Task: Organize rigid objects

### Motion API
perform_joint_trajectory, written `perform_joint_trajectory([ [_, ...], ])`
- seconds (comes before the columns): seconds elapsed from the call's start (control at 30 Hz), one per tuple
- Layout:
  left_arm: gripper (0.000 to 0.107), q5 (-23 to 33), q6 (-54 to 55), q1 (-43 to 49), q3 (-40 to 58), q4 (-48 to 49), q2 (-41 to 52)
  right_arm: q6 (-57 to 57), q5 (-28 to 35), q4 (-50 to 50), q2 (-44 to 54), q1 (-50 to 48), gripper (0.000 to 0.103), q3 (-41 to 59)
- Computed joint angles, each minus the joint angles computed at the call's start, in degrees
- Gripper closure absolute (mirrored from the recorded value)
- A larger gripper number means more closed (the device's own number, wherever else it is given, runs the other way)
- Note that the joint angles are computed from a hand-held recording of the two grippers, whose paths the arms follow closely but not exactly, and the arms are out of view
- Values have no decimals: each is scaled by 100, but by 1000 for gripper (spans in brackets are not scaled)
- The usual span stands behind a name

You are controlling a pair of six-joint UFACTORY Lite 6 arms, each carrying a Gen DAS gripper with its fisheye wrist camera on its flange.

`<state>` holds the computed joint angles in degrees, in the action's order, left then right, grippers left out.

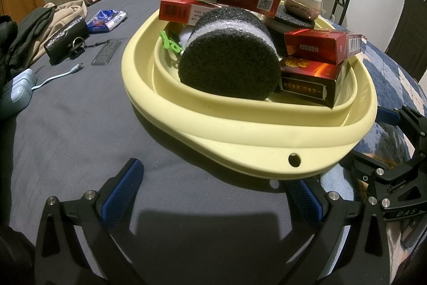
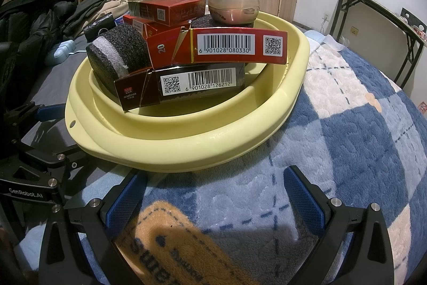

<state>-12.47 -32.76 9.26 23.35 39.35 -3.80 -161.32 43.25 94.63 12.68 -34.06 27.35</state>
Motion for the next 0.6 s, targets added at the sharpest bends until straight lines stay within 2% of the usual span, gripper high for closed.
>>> perform_joint_trajectory([
  [0.03,4,3,-163,49,-11,202,-35,2,1,-4,1,-3,0,0],
  [0.6,4,1,-21,3,-3,23,-6,-11,1,11,5,1,0,-3],
])
